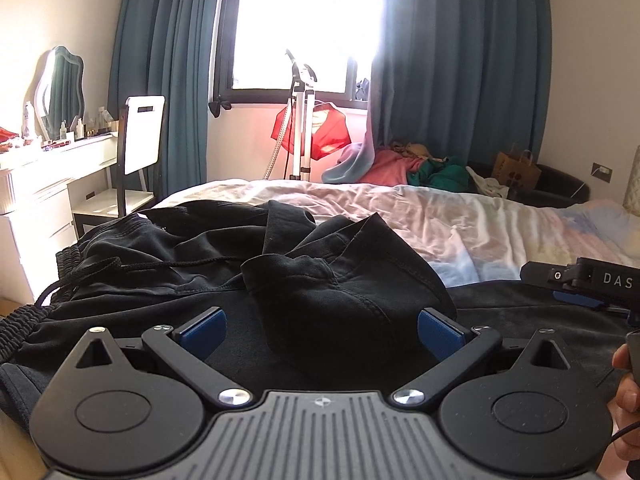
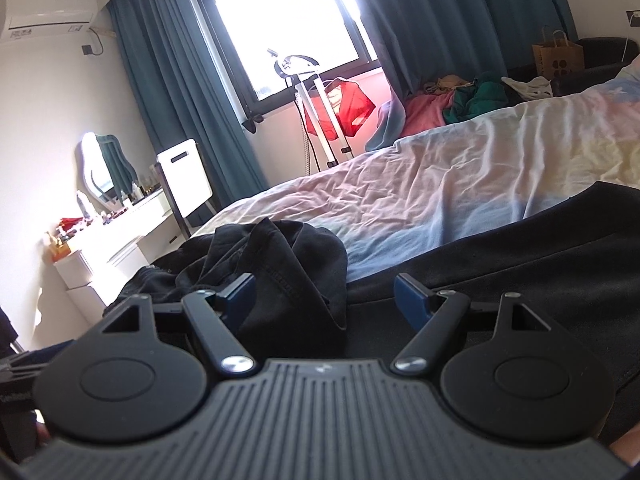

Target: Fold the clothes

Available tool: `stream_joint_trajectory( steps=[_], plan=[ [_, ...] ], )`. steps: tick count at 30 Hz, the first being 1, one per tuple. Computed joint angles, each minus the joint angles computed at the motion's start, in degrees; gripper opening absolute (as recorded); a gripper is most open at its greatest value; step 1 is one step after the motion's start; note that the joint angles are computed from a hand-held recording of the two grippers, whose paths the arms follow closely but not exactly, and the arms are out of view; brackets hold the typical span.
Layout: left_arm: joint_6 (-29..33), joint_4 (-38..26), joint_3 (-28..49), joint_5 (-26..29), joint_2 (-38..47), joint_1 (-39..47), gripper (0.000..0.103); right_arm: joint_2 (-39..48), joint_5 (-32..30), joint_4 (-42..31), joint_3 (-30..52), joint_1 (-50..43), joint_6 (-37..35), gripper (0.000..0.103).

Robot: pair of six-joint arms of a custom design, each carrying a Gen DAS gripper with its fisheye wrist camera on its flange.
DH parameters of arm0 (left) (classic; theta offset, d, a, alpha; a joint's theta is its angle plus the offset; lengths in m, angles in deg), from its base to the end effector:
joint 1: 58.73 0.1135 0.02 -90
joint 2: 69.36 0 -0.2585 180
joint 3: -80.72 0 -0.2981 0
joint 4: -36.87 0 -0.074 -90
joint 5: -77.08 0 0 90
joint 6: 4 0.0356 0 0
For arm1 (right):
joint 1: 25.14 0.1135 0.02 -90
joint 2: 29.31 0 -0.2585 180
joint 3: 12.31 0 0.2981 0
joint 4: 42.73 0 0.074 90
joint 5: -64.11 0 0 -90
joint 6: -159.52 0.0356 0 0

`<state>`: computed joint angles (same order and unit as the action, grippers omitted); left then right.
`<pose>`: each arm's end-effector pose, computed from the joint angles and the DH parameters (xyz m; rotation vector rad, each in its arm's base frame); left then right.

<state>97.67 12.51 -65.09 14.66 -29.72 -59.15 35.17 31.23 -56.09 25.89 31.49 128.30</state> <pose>0.2092 -0.0180 0.1976 0.5004 1.9861 -0.3801 0.1613 0.1905 0.1553 0.5133 1.8600 0.1993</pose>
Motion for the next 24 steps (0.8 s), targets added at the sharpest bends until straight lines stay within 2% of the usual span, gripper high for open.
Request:
stream_joint_trajectory(
  steps=[5, 9, 12, 16, 21, 24],
  plan=[
    [0.44, 0.29, -0.7, -0.22, -0.71, -0.4, 0.103, 1.87, -1.09, 3.93, 0.69, -0.81, -4.49, 0.078],
    [0.4, 1.22, -1.04, -1.32, 0.36, -0.9, 0.103, 3.64, -8.63, 12.26, 1.1, -7.51, -10.48, 0.078],
    [-0.21, 2.16, -0.43, -2.08, 3.5, -1.24, 0.103, 5.24, -18.02, 20.61, 0.59, -14.81, -13.71, 0.078],
    [-1.57, 4.14, 0.19, -3.06, 8.12, -1.9, 0.103, 10.32, -33.2, 29.87, 0.94, -25.61, -13.85, 0.079],
    [-2.36, 8.14, 0.59, -5.74, 13.79, -4.3, 0.103, 23.14, -52.47, 46.28, 2.61, -36.83, -12.4, 0.079],
    [-2.87, 11.17, 1.41, -7.02, 18.43, -5.69, 0.103, 32.54, -63.67, 50.16, 7.83, -41.34, -11.56, 0.079]
  ],
)
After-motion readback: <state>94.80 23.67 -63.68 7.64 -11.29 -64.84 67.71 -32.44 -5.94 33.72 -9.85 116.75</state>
